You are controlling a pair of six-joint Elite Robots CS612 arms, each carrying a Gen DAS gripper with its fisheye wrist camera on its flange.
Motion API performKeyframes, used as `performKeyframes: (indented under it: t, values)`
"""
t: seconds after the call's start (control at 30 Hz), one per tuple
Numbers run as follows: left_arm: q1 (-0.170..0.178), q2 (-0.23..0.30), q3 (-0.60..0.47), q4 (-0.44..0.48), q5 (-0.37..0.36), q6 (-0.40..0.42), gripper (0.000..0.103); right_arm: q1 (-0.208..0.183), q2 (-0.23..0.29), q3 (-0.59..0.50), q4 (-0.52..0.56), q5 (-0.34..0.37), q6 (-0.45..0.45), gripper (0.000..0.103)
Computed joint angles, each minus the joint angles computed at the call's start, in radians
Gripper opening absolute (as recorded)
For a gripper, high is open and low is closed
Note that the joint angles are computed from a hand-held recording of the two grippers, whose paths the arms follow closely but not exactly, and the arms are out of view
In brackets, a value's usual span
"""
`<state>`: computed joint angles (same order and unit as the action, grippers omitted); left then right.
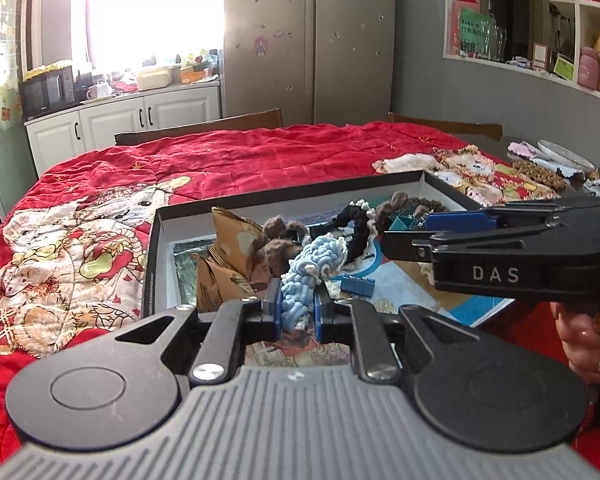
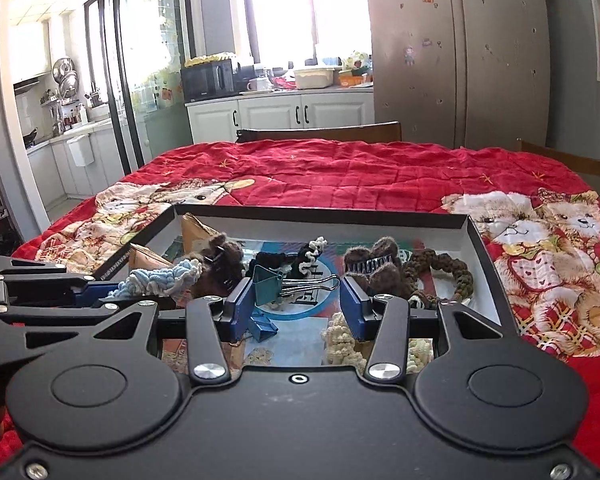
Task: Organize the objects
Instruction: 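Lower the blue scrunchie and black binder clip down into the box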
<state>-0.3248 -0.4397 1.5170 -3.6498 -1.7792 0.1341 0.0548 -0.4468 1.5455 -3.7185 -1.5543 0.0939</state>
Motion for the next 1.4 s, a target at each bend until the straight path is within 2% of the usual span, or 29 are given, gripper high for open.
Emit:
performKeyframes:
  t: [0.37, 0.93, 1.4]
  values:
    - [-0.011, 0.010, -0.009, 0.022, 0.023, 0.065, 0.017, 0.000, 0.012, -0.021, 0.041, -0.025, 0.011, 0.045]
    - [-0.011, 0.019, -0.029, 0.070, 0.027, 0.072, 0.018, 0.002, 0.020, -0.036, 0.077, -0.044, -0.004, 0.045]
    - [-0.014, 0.025, -0.034, 0.060, 0.038, 0.076, 0.019, 0.015, 0.030, -0.048, 0.077, -0.089, -0.047, 0.045]
